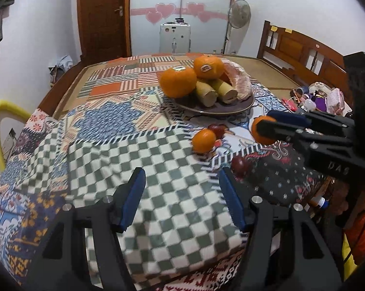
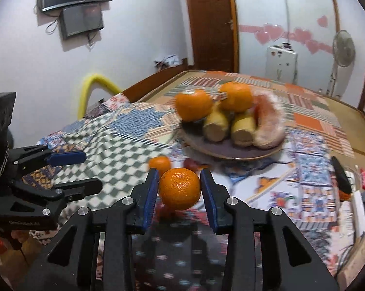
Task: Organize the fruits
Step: 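Grasp a small tangerine with the right tool while the left tool grasps another tangerine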
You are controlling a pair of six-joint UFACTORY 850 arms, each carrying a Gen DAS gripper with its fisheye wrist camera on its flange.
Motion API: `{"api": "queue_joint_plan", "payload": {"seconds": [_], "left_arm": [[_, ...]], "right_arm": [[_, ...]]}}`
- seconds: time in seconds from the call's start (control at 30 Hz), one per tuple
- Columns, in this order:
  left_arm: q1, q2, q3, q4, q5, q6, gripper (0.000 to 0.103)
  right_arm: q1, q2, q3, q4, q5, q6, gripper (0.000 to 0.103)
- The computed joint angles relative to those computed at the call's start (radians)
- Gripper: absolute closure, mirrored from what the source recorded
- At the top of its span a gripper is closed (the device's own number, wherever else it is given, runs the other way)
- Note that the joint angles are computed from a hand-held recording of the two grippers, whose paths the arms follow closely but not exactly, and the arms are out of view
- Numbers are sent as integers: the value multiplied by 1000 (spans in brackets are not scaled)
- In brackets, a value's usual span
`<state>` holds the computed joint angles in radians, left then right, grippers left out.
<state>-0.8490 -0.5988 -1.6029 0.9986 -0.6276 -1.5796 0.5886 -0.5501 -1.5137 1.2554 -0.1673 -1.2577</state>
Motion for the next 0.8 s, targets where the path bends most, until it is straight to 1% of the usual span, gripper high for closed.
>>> {"api": "queue_joint_plan", "payload": {"seconds": [0.1,0.17,0.23,0.37,0.47,0.67,0.8], "left_arm": [[13,-36,-48,-34,25,41,41],[22,-61,-82,-65,33,80,50],[33,-90,-118,-108,44,127,54],[51,-134,-172,-173,59,191,60],[59,-161,-204,-219,56,239,63],[71,-191,-239,-275,52,283,66],[79,-200,-251,-277,55,264,67]], "right_arm": [[-21,4,6,-7,13,13,71],[-31,0,6,-25,24,35,71],[-42,-3,2,-61,19,73,71],[-56,-11,0,-115,22,121,71],[-67,-15,1,-83,16,85,71],[-76,-28,-6,-45,3,53,70],[-78,-35,-11,-55,-3,64,71]]}}
